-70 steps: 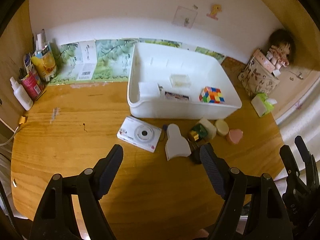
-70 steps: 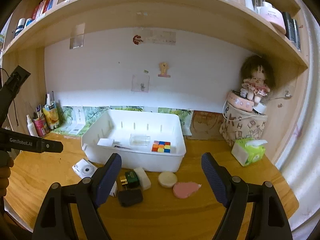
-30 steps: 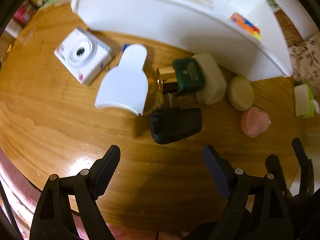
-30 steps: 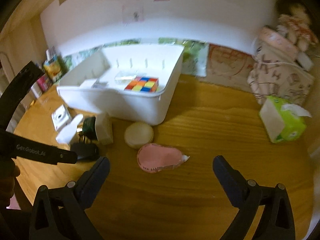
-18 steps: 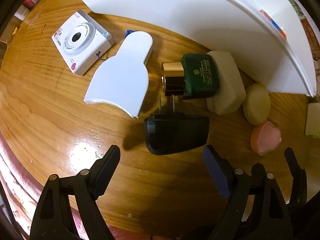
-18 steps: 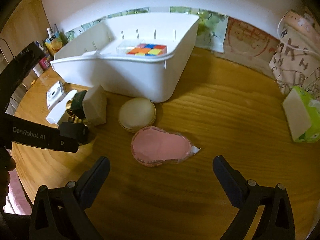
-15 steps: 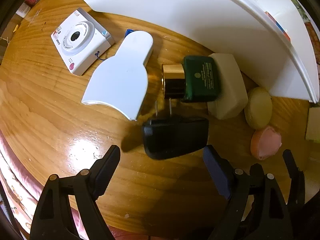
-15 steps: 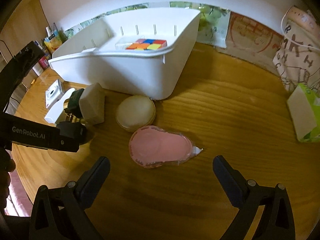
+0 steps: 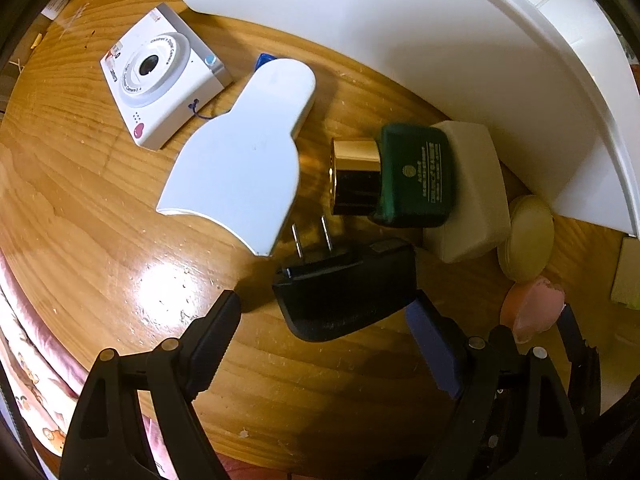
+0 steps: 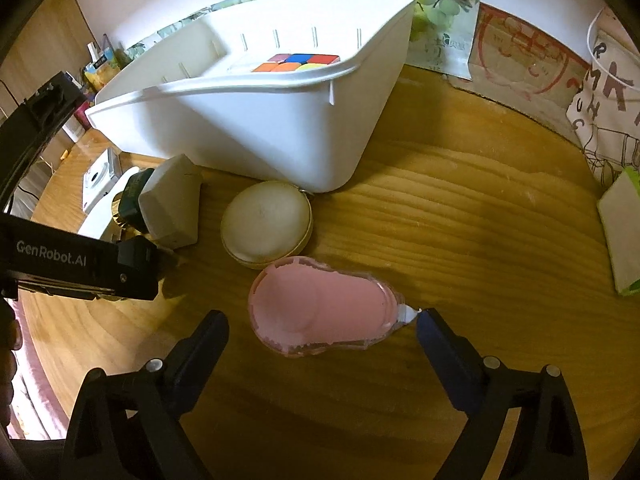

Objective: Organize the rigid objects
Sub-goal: 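Move the right tool toward the pink heart-shaped case while the left tool approaches the black charger, then grasp the pink heart-shaped case with the right tool while the left tool grasps the black charger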

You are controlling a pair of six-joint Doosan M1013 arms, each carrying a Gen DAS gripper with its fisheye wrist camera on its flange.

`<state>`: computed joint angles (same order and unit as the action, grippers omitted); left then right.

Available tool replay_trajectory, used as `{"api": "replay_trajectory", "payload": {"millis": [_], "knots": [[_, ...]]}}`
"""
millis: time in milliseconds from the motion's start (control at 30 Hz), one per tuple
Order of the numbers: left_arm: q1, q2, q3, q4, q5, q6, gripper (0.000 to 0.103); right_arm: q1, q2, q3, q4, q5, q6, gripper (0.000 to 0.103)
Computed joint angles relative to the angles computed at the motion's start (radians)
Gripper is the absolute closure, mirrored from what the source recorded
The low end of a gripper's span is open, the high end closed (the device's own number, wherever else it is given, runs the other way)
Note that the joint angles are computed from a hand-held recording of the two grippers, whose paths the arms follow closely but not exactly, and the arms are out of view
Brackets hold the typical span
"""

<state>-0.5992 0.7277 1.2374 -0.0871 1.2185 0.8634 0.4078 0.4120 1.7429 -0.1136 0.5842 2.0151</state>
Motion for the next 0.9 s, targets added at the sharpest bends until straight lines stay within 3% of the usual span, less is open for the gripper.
{"api": "replay_trajectory", "payload": {"millis": [167, 333, 467, 900], "knots": [[0.000, -0.009, -0.009, 0.018, -0.007, -0.008, 0.035, 0.002, -0.001, 0.001, -0.015, -0.016, -0.012, 0.020], [0.006, -0.009, -0.017, 0.011, -0.007, -0.004, 0.035, 0.000, -0.003, 0.005, -0.004, -0.026, -0.029, 0.022], [0.011, -0.017, -0.005, -0.003, -0.021, -0.001, 0.035, -0.001, -0.008, 0.009, 0.024, -0.035, -0.067, 0.031], [0.025, -0.091, 0.109, -0.012, -0.093, -0.030, 0.035, 0.003, -0.013, 0.012, 0.064, -0.029, -0.109, 0.031]]}}
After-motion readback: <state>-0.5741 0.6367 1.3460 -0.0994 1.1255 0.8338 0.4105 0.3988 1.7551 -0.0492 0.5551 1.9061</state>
